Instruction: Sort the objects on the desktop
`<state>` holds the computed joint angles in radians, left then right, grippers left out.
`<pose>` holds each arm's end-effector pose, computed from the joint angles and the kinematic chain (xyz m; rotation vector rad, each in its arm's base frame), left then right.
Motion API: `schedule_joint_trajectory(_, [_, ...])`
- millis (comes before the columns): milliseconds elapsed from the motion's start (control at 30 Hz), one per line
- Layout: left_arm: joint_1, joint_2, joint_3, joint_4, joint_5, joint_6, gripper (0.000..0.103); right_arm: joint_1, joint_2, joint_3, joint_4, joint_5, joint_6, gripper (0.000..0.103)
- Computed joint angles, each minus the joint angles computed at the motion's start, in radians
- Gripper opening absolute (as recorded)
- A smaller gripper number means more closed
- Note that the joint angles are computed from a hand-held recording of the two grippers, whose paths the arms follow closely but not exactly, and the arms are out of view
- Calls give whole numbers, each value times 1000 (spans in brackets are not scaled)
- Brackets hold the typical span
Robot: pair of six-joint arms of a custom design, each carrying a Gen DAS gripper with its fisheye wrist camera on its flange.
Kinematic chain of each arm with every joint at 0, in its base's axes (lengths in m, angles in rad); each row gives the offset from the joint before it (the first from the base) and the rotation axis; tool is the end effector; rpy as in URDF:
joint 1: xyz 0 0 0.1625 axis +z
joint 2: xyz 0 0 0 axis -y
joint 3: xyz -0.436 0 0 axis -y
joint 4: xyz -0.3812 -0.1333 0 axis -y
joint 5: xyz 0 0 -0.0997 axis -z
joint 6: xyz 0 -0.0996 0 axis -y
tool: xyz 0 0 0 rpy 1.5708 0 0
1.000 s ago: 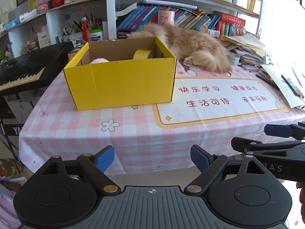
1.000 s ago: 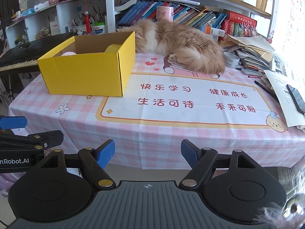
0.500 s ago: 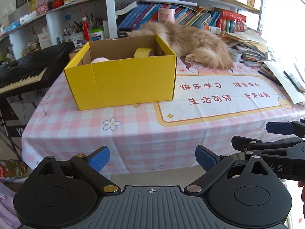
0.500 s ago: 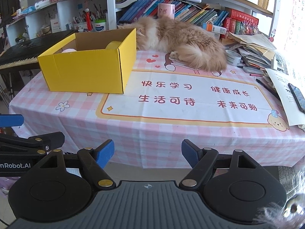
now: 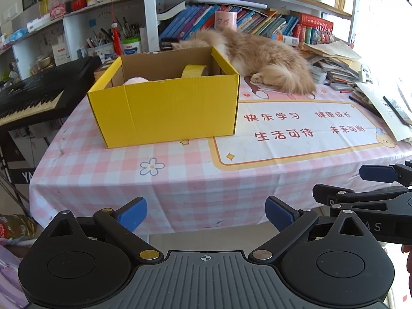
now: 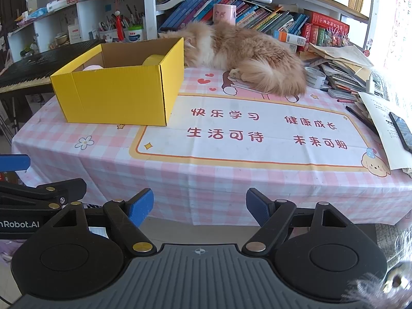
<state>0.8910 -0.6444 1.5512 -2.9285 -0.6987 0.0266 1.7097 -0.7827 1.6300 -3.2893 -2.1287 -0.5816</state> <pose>-0.2778 -0.6770 0.1100 0.5690 2.2592 -0.8495 0.1754 -0.6725 0.2061 0.5185 -2.2375 0.8906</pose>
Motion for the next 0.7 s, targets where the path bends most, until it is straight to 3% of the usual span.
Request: schedule_joint_trajectory(700, [2, -1, -8, 7, 5, 6, 103, 0, 3, -4, 1, -2, -2, 78])
